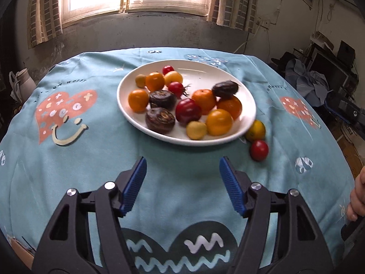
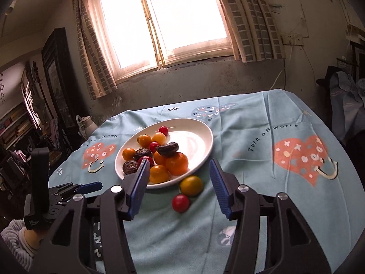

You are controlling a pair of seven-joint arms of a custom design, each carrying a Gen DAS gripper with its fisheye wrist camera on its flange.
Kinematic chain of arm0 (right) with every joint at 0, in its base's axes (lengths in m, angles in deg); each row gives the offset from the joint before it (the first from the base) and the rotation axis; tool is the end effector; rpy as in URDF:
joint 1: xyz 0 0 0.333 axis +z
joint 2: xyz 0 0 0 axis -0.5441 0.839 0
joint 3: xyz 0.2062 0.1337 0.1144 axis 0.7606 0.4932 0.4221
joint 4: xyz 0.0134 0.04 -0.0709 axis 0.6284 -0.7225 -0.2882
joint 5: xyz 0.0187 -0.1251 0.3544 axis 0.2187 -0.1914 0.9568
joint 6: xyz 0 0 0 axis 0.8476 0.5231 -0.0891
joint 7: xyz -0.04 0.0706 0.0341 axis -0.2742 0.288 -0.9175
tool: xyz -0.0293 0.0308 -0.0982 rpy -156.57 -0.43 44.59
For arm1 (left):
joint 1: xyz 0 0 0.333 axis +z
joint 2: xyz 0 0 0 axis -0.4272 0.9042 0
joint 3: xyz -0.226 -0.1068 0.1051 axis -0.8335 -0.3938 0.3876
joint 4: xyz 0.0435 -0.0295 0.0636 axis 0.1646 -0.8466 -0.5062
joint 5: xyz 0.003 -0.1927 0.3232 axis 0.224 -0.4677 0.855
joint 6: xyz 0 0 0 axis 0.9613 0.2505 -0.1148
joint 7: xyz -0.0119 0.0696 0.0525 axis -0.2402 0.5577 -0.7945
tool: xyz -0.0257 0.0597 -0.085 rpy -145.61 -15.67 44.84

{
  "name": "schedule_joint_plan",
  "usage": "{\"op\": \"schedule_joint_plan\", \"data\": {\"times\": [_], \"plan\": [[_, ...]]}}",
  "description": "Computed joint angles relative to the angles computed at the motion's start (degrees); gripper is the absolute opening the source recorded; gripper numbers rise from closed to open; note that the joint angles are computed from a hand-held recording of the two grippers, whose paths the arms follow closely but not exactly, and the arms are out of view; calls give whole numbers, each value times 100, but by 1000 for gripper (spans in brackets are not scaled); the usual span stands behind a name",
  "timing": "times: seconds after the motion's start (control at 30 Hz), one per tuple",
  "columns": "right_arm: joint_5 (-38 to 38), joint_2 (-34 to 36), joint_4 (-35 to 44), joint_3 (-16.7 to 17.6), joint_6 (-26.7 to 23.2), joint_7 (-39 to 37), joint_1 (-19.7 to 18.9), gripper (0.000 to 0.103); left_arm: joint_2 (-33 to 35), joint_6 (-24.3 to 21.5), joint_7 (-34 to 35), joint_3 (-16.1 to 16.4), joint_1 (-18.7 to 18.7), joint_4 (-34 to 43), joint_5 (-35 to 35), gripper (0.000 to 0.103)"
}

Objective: Organize fruits
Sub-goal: 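Grasp the red cherry tomato with the left tool while the right tool grasps a red tomato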

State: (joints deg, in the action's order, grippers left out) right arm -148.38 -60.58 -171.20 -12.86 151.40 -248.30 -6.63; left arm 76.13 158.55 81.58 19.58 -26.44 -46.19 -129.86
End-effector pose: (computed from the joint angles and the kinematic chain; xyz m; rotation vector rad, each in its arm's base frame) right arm 0.4878 0.3495 0.4830 -1.3958 1.6596 -0.6498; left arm 0.5872 -0.1136 0.4019 -1.4639 2.2055 -0.9673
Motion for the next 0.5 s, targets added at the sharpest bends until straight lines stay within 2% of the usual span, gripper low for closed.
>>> {"op": "schedule_joint_plan", "data": {"times": [0.1,0.13,0.2,0.27,0.37,0.5], "plan": [[-1114,-453,-741,-29,215,1613,-116,54,-133,169,277,-162,-122,-253,-247,68],[-1268,-502,-870,21,150,1857,-165,54,-127,235,196,-157,-205,-288,-172,68],[-1137,-477,-930,76,122,1811,-262,54,-50,392,-98,-132,-363,-300,101,68],[-1676,-519,-952,150,-72,2456,-283,54,31,579,-292,-174,-455,-301,272,68],[-2137,-624,-993,234,-287,2829,-287,54,210,821,-710,-199,-583,-228,715,67],[-2434,-746,-1088,289,-438,3167,-313,54,506,791,-1423,-199,-638,34,1312,67]]}}
